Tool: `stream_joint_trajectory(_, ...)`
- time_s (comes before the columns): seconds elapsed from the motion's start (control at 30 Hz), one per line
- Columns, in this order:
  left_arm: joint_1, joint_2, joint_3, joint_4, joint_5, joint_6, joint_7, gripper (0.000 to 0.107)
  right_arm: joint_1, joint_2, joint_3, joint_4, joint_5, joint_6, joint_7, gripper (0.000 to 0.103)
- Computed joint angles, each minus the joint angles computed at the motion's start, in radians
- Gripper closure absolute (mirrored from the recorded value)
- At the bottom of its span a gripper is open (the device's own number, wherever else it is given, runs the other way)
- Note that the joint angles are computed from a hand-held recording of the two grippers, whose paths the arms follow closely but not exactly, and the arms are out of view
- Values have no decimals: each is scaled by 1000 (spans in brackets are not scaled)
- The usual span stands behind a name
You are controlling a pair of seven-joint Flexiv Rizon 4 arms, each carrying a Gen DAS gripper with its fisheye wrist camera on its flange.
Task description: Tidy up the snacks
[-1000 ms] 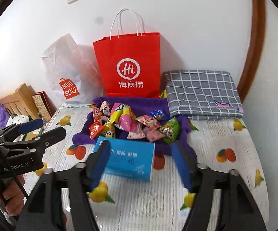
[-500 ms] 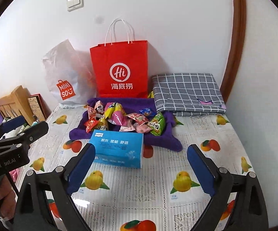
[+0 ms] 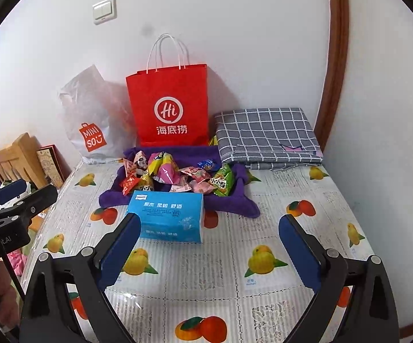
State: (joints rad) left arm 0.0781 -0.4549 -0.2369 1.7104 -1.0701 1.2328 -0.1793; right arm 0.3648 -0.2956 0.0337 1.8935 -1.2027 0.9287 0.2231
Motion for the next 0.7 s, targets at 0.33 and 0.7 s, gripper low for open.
stream_joint_trajectory(0.33, -7, 19, 7, 18, -28, 3, 24, 16, 0, 15, 7, 13, -24, -4, 25, 7)
stream_joint_trajectory(0.7, -14, 24, 13, 22, -48, 4, 36, 16, -2, 21, 12, 19, -39, -3, 42, 7)
